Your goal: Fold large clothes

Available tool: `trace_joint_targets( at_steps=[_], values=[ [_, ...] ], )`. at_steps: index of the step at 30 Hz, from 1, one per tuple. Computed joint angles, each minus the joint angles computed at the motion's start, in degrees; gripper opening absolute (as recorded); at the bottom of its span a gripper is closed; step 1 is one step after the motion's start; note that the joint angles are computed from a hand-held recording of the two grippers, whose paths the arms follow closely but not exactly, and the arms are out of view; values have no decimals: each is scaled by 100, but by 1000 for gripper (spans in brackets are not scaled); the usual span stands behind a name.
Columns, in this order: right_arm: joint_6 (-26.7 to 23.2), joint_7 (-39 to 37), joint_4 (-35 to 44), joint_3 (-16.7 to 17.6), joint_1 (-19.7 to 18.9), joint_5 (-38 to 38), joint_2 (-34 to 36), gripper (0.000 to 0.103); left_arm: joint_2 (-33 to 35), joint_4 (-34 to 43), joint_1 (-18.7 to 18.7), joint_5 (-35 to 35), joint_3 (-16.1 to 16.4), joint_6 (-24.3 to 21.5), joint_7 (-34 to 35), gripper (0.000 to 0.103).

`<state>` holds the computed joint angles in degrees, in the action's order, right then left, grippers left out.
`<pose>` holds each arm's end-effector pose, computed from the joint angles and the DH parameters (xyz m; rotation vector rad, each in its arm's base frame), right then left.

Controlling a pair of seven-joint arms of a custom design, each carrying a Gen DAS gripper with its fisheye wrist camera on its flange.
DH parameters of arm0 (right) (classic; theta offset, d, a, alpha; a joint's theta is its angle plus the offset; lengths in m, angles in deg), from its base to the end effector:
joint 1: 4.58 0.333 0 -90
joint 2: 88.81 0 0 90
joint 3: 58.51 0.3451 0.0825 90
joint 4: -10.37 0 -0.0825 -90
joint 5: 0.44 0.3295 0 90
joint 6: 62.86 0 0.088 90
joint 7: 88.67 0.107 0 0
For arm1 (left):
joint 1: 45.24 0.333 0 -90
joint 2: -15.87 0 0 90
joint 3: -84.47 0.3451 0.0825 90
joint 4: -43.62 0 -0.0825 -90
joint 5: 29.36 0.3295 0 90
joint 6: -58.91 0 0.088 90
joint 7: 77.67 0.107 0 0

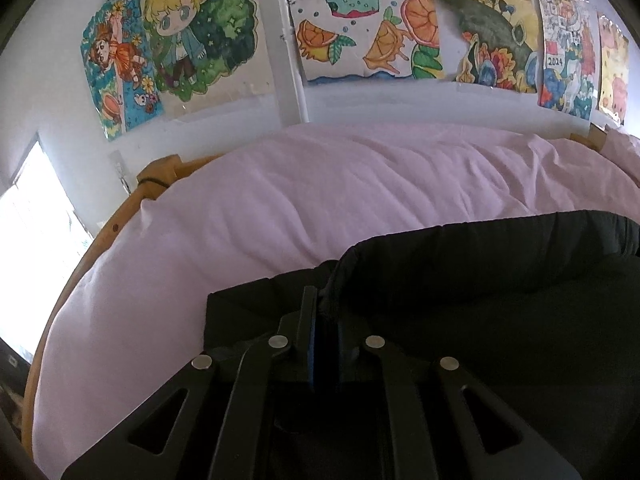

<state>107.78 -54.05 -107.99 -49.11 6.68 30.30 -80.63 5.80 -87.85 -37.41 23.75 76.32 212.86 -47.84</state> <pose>0.5533 0.1653 0.5097 -2.2760 0.8969 -0.6649 0.4704 -0.0322 0.5307 -1.9026 1.3997 -0.4066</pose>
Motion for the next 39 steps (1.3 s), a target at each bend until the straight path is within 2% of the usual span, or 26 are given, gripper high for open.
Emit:
trace_joint_targets(
  at_steps=[6, 8, 9, 10, 11, 12, 13, 15, 18, 22, 24, 26, 30, 31, 32, 34, 37, 39],
  values=[
    [-35, -679, 75, 196, -166, 703, 24, 23, -59, -34, -20, -217, 58, 84, 172, 11],
    [-57, -768, 117, 173, -169, 852, 23, 34, -138, -77, 20, -262, 47, 135, 143, 19],
    [-76, -819, 145, 171, -186, 979, 17, 39, -194, -109, 52, -242, 27, 159, 84, 32],
    [-105, -781, 180, 134, -183, 1041, 18, 52, -252, -128, 100, -170, -20, 124, -30, 53],
    [-166, -695, 218, 85, -176, 1066, 14, 60, -346, -149, 190, 24, -115, 6, -328, 64],
    [-307, -621, 290, 45, -202, 1145, 16, 62, -421, -180, 233, 130, -154, -19, -524, 78],
    [-460, -508, 355, -14, -214, 1168, 17, 64, -509, -244, 264, 190, -142, 56, -662, 81],
    [-553, -279, 398, -132, -184, 1074, 11, 65, -678, -367, 297, 123, -84, 209, -722, 81],
    [-356, -196, 350, -170, -184, 1142, -60, 69, -923, -452, 389, 90, -179, 160, -759, 81],
    [-224, -743, 364, -73, -232, 1961, -313, 72, -1192, -529, 447, 325, -377, 437, -777, 81],
    [-640, -1113, 467, -101, -198, 2572, -496, 78, -1194, -513, 351, 267, -407, 809, -607, 82],
    [-1291, -1063, 557, -221, -89, 2745, -624, 81, -1077, -436, 171, -56, -418, 1037, -219, 85],
    [-2054, -535, 653, -377, 171, 2462, -562, 81, -544, -83, -290, -1082, -423, 878, 789, 88],
    [-2061, -467, 658, -379, 227, 2360, -513, 81, -416, 3, -329, -1218, -448, 798, 933, 88],
    [-1947, -438, 649, -362, 293, 2238, -459, 81, -236, 169, -284, -1140, -573, 583, 924, 88],
    [-1636, -472, 664, -313, 393, 2073, -318, 81, -3, 380, -288, -934, -622, 325, 861, 88],
    [-1331, -293, 801, -260, 447, 1816, -68, 81, 267, 595, -406, -845, -462, 109, 767, 88],
    [-1241, -145, 902, -217, 432, 1641, 107, 81, 368, 637, -489, -1080, -281, 52, 846, 88]
  ],
)
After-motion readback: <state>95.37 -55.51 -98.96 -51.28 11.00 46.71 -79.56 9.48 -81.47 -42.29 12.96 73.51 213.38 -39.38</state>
